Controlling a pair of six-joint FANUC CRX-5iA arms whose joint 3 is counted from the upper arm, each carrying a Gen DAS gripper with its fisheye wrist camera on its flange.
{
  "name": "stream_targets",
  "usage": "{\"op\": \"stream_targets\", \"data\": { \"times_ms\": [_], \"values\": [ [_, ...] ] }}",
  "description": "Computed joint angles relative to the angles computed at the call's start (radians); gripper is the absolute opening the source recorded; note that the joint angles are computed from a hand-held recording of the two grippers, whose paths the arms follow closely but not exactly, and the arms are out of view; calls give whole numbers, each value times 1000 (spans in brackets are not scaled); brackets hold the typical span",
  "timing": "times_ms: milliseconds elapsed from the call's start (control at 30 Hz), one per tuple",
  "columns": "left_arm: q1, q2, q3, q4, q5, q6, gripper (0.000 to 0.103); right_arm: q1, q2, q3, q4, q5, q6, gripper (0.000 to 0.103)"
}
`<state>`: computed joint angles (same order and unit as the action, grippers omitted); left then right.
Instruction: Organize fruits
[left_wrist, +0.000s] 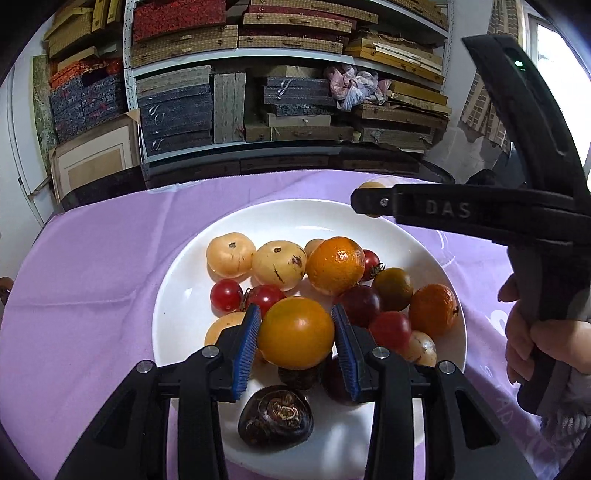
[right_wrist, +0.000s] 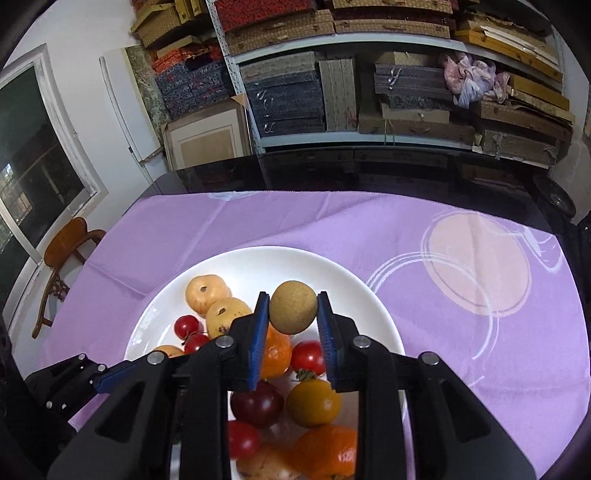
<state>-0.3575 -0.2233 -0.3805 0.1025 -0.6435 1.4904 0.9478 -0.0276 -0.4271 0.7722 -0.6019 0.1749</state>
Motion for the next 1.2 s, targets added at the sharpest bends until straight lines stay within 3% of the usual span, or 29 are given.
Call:
{"op": "stream_targets", "data": {
  "times_ms": [67,300,367,433,500,667,733,867,933,1200],
  "values": [
    [3,13,1,14,11,-12,40,-12,46,52,-60,-22,65,25],
    [-36,49,43,-105,21,64,44,-26,134,138,-152,-63,164,26],
    [-47,53,52,-141,21,99,53,-25,149,152,-169,-73,188,27],
    [-59,51,58,-181,27,144,74,-24,155,153,-157,-80,179,27],
    [-68,43,64,-216,31,181,76,-24,150,150,-157,-77,179,30],
    [-79,3,74,-261,10,231,77,0,72,86,-68,-61,100,33],
    [-90,-22,77,-291,-4,257,85,23,25,48,4,-70,44,37],
    [-160,-79,98,-440,-57,375,87,90,-85,-38,155,-116,-67,49],
    [-192,-110,99,-493,-85,420,87,141,-141,-84,222,-157,-118,52],
    [-354,-232,51,-681,-209,606,95,423,-296,-272,399,-389,-346,87]
  ]
}}
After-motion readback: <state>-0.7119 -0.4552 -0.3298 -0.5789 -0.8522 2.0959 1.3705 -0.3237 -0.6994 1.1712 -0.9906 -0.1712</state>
